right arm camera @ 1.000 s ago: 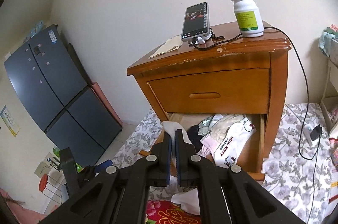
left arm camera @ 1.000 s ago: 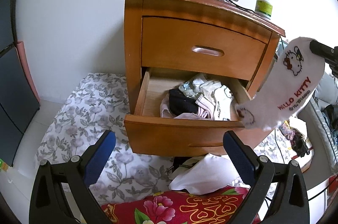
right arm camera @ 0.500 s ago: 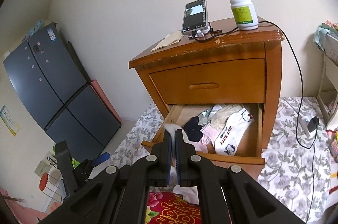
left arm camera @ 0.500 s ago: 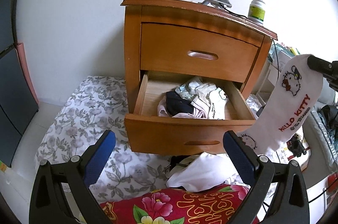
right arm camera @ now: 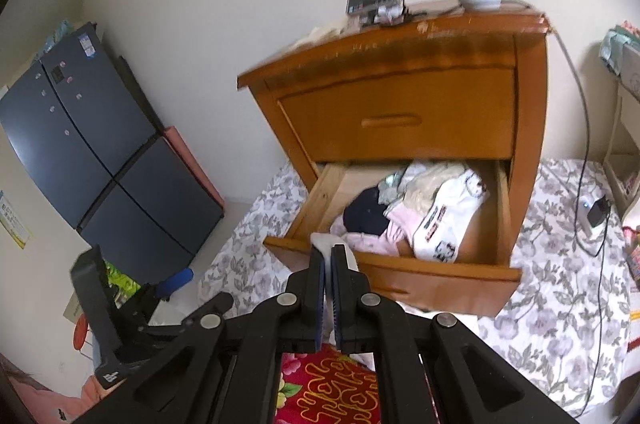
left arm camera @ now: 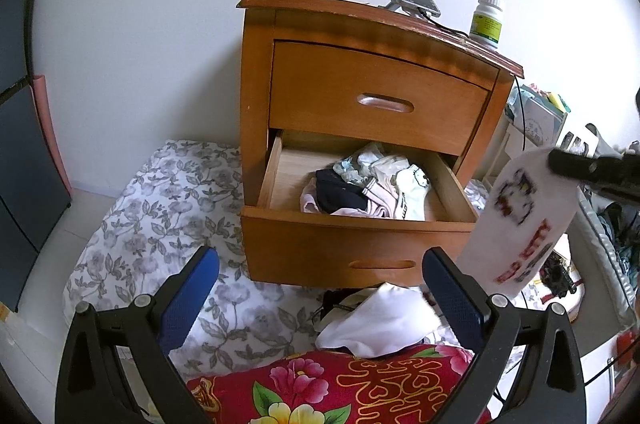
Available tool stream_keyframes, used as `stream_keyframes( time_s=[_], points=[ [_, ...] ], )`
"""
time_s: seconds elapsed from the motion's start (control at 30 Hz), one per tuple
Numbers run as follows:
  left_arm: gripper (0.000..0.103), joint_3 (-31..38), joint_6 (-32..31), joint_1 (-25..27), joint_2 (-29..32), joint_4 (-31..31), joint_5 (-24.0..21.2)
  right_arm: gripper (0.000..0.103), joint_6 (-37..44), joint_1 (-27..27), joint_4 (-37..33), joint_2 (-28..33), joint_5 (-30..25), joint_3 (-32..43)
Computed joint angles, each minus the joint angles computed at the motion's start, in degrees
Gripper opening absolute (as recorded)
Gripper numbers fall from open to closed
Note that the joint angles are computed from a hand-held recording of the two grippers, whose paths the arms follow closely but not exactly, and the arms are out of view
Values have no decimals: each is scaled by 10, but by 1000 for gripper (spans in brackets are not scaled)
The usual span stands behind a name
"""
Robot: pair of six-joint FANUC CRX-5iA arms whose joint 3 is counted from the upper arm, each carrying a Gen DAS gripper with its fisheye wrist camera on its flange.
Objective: Take underwear out of drawer
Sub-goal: 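Carry the sock over the red cushion and open the right gripper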
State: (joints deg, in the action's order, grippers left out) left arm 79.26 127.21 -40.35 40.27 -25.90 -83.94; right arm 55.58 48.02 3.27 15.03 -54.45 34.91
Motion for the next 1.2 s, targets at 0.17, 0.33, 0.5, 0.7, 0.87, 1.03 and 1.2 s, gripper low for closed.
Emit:
stream_keyframes(
  time_s=[0.17,0.33,0.5,0.7,0.87,1.03,1.2],
  points=[
    [101,-32,13,3,-17,1,11,4,10,3,-15,32,-35,30],
    [101,-56,21,7,-28,6,20,4,15,2,-33,59,-61,54],
    [101,-68,24,10,-32,11,24,4,18,2,-42,88,-89,81],
    [101,-75,27,14,-34,15,24,4,14,-3,-51,114,-117,97],
    [101,-76,27,17,-32,20,23,4,3,-9,-54,129,-137,97],
    [101,-75,25,19,-28,26,21,4,-11,-11,-41,138,-155,90],
    [101,-77,24,22,-28,30,19,4,-25,-12,-19,144,-169,80]
  ],
)
